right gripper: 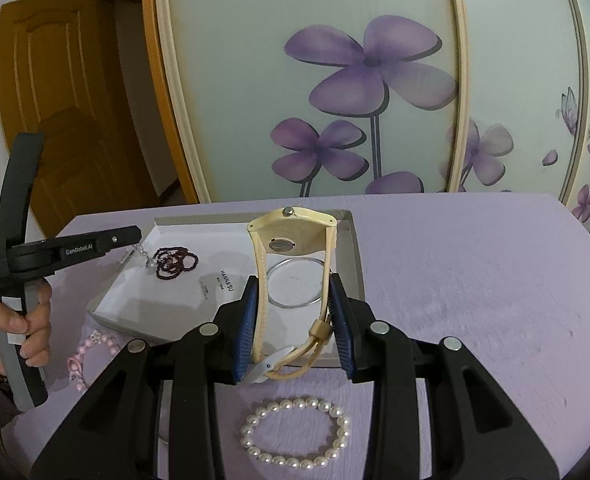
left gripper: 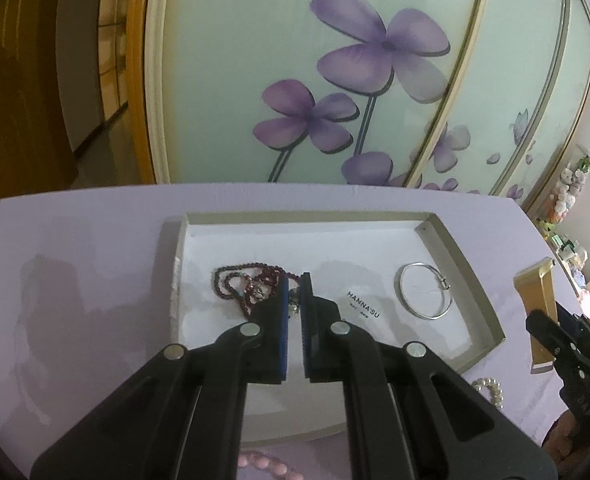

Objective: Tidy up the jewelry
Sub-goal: 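Place the earring and the cream watch into the grey tray, opening both tools, then grasp the pink beaded bracelet with the left tool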

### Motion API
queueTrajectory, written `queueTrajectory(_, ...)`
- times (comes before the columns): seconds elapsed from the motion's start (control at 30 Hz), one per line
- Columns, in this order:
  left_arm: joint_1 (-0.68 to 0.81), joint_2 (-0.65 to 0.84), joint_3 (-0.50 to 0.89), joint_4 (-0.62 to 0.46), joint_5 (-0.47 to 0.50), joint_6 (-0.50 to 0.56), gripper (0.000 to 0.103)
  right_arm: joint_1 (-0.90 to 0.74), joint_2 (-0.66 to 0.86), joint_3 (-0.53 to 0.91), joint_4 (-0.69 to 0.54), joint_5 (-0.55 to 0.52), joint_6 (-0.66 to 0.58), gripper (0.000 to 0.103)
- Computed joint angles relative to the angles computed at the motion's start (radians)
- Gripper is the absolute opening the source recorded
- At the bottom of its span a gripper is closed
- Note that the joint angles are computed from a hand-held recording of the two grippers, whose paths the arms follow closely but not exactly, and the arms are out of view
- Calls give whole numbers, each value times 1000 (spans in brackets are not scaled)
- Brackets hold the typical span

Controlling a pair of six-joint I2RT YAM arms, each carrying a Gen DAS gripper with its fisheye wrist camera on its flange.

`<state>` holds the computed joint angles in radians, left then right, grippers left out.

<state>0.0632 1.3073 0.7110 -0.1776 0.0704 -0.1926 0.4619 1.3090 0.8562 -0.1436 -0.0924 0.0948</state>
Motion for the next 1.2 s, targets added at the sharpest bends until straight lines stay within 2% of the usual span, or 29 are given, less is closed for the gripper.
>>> queueTrajectory(0.03,6,7,1,1,12,0,8,-1,6,3,0,2,0,36)
queueTrajectory(0.13,24,7,-5,9,22,-3,26,1,18,12,-2,11,4,36)
queueTrajectory(0.33,73,-45,-26,4,28,9,27,17,50,43,-11,34,7,36)
queueTrajectory(0.4,83,-72,-34,3,22,13,33,24,67,59,-20,35,4,36)
queueTrajectory(0.57,106,-119,-45,4,17,25,42,51,209,171,-83,33,-16,36)
queueTrajectory(0.73,122,-138,-51,9,20,34,45,68,336,267,-144,40,-17,36)
queueTrajectory(0.9,127,-131,-56,16,21,37,45,73,400,328,-160,74,-8,36)
queueTrajectory(0.97,127,-126,-59,20,22,37,45,75,417,344,-156,93,-6,39)
queueTrajectory(1.07,137,-129,-69,20,31,38,46,72,422,350,-150,116,-3,53)
queueTrajectory(1.1,142,-134,-74,18,35,40,47,63,403,332,-144,100,2,65)
queueTrajectory(1.13,145,-139,-79,19,37,41,50,57,387,316,-135,87,4,71)
queueTrajectory(1.2,159,-159,-96,14,47,48,51,45,343,279,-129,70,3,72)
